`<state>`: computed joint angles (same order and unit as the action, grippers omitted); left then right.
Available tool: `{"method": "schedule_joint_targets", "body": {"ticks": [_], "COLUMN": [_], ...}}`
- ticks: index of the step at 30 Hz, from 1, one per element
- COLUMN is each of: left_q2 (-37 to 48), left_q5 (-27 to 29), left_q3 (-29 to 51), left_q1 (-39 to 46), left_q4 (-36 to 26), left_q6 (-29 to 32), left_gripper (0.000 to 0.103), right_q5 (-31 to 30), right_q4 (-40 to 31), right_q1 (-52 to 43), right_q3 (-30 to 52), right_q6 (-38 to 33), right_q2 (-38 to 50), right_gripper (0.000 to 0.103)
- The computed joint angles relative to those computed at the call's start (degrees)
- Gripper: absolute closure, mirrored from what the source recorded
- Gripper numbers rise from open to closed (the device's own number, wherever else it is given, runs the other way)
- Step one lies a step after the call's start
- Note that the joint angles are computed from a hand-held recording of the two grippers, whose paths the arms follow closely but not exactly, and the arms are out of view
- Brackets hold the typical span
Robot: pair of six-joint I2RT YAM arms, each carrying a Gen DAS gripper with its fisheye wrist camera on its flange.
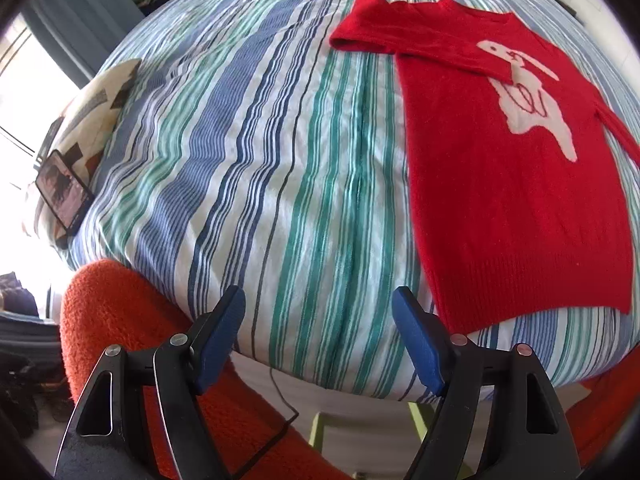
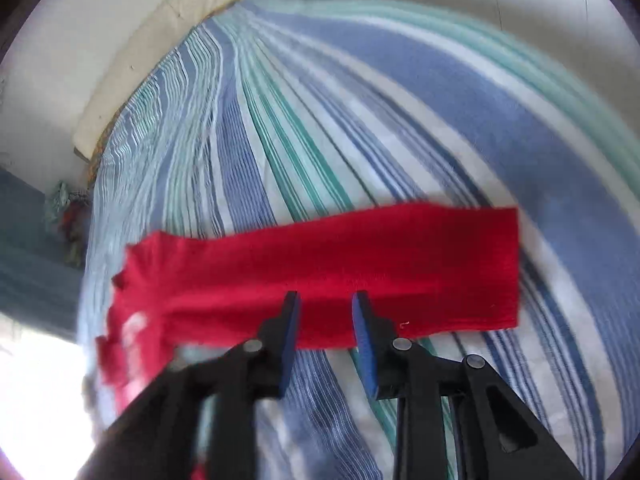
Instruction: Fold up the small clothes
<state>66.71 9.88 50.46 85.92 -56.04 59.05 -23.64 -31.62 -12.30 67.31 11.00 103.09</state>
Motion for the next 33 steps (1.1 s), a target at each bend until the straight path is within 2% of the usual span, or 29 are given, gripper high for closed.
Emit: {"method": "schedule_joint_targets", "body": {"ticks": [1, 2, 5, 6, 8, 10, 11, 12, 13, 14, 15, 18, 21, 23, 25, 26, 27, 28, 30, 31, 33], "left_q2": [-0.63, -0.99, -0.23, 0.91, 3.45, 4.46, 4.19, 3.67, 2.89, 2.05, 1.41, 1.04, 2.72, 5.15, 10.70, 13.91, 16.00, 17.75, 21.53, 24.17, 28.36], "left_q5": [0.24, 0.52, 1.21, 1.05, -0.93, -1.73, -0.82, 0.55, 2.18, 3.79, 5.35, 8.25, 11.36, 8.33, 3.71, 1.63, -0.84, -3.59, -8.30, -10.21, -11.46], "left_q3": [0.06, 0.14, 0.18, 0.31, 0.61, 1.49, 2.41, 3.52, 4.90, 6.37, 7.87, 13.04, 16.06, 14.27, 12.69, 11.92, 10.39, 8.46, 6.12, 6.50, 7.84], "left_q1": [0.67, 1.61, 4.56, 4.91, 3.66, 1.56, 0.62, -0.24, -1.28, -2.47, -3.95, -11.78, -23.55, -34.20, -43.81, -47.48, -50.61, -53.43, -57.47, -58.93, -60.02], "left_q4": [0.46, 1.35, 5.05, 6.02, 7.28, 7.13, 6.35, 5.44, 4.40, 3.52, 2.84, 1.30, 1.45, 5.47, 9.32, 12.06, 15.94, 20.92, 27.92, 29.16, 30.00], "left_q6": [0.74, 1.52, 2.49, 2.30, 1.29, -0.20, -0.57, -0.67, -0.74, -0.90, -1.30, -4.73, -6.87, -7.49, -9.81, -11.27, -12.60, -13.30, -12.86, -12.67, -12.63], "left_gripper": [0.025, 0.023, 0.011, 0.011, 0.011, 0.012, 0.013, 0.012, 0.012, 0.012, 0.011, 0.008, 0.001, 0.001, 0.001, 0.001, 0.002, 0.004, 0.016, 0.017, 0.027], "right_q5": [3.57, 7.83, 17.37, 20.15, 19.57, 18.54, 19.13, 20.40, 21.06, 19.85, 18.57, 20.74, 19.33, 16.28, 15.10, 15.40, 16.62, 18.82, 23.48, 25.34, 26.86], "right_q4": [0.64, 2.17, 7.65, 8.25, 9.67, 11.08, 10.77, 9.95, 9.50, 11.71, 14.99, 16.91, 13.38, 8.99, 5.74, 3.88, 2.38, 0.57, -3.63, -5.13, -8.53], "right_q1": [0.48, 0.52, 1.74, 3.21, 4.94, 5.93, 5.96, 5.62, 4.22, 2.67, 0.76, -1.62, -2.39, -1.85, 0.60, 2.12, 4.55, 7.51, 13.25, 15.21, 15.40], "right_q3": [0.11, -0.72, -5.37, -6.41, -8.36, -9.64, -9.76, -9.37, -9.96, -11.75, -14.62, -19.40, -22.76, -24.91, -28.71, -30.48, -32.50, -34.01, -35.79, -36.11, -36.42], "right_q6": [0.92, 1.99, 4.91, 4.18, 2.51, 0.89, -0.01, -0.14, 0.25, 1.38, 2.58, 4.35, 2.05, 0.70, 1.09, 1.55, 2.54, 3.83, 6.74, 8.52, 10.01], "right_q2": [2.34, 3.53, -1.04, -3.20, -6.89, -8.27, -7.85, -6.22, -4.89, -4.41, -5.90, -11.81, -22.22, -31.97, -42.97, -48.34, -53.73, -58.49, -66.02, -69.11, -75.13], "right_gripper": [0.081, 0.103, 0.103, 0.097, 0.097, 0.089, 0.079, 0.076, 0.079, 0.091, 0.097, 0.094, 0.090, 0.087, 0.075, 0.059, 0.055, 0.053, 0.053, 0.053, 0.053]}}
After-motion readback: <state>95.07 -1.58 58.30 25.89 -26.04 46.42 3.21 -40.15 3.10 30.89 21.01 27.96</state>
